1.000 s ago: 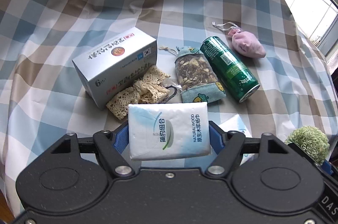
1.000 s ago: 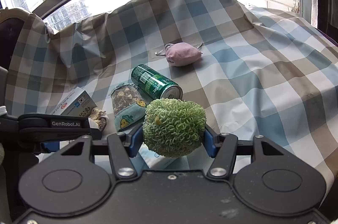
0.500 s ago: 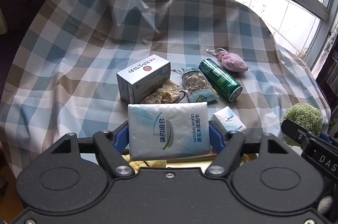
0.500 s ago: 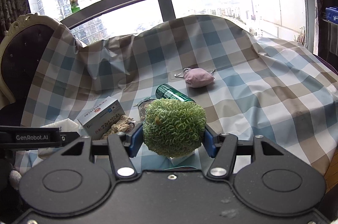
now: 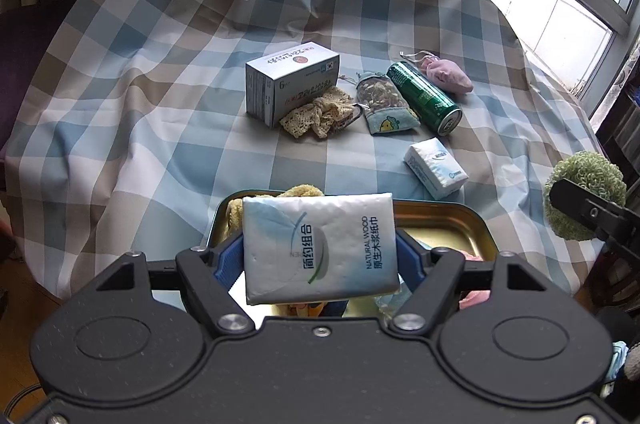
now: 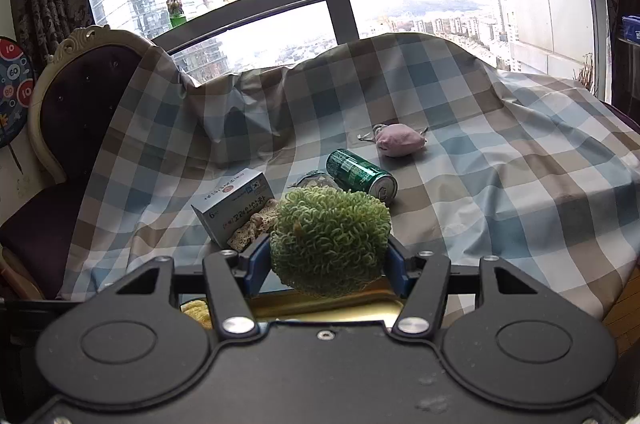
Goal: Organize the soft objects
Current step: 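Carry the tissue pack with the left tool over the tray while the right tool carries the sponge ball, then lower the tissue pack into the tray and open the left tool while the right tool releases the sponge ball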
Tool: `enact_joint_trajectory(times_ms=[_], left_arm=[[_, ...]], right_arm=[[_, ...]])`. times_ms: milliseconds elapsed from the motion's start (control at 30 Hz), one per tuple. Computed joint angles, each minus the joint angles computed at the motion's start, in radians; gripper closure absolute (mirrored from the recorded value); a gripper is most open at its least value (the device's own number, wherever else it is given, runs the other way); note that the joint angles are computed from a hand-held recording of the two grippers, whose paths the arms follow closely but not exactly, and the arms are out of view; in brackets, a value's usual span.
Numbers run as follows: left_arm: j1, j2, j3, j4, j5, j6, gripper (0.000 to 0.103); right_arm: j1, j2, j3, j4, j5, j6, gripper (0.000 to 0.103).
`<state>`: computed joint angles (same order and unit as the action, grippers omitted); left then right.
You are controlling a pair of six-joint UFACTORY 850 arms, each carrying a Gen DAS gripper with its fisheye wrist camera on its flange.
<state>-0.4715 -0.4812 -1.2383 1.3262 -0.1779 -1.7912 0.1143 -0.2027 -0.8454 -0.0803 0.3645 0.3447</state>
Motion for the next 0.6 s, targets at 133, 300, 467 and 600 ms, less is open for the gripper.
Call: enact_joint_trajectory(times_ms=[133, 300, 467, 600], left_arm=[[-0.004, -0.005, 0.006, -0.104, -0.001, 0.102, 0.033], [-0.008, -0.018, 0.002, -0.208, -0.005, 0.211, 0.032], [-0.01, -0.023, -0.001, -0.246, -0.014, 0.246, 0.028], [-0.007, -0.022, 0.001, -0.234, -0.013, 0.226, 0.025]], right_arm=[[-0.001, 0.004, 0.009, -0.011, -0.012, 0.015, 0.045], [-0.004, 0.0, 0.008, -0.016, -0.028, 0.025, 0.045], [-0.005, -0.005, 0.004, -0.023, -0.04, 0.03, 0.045], [-0.003, -0.006, 0.002, -0.026, -0.047, 0.028, 0.045]])
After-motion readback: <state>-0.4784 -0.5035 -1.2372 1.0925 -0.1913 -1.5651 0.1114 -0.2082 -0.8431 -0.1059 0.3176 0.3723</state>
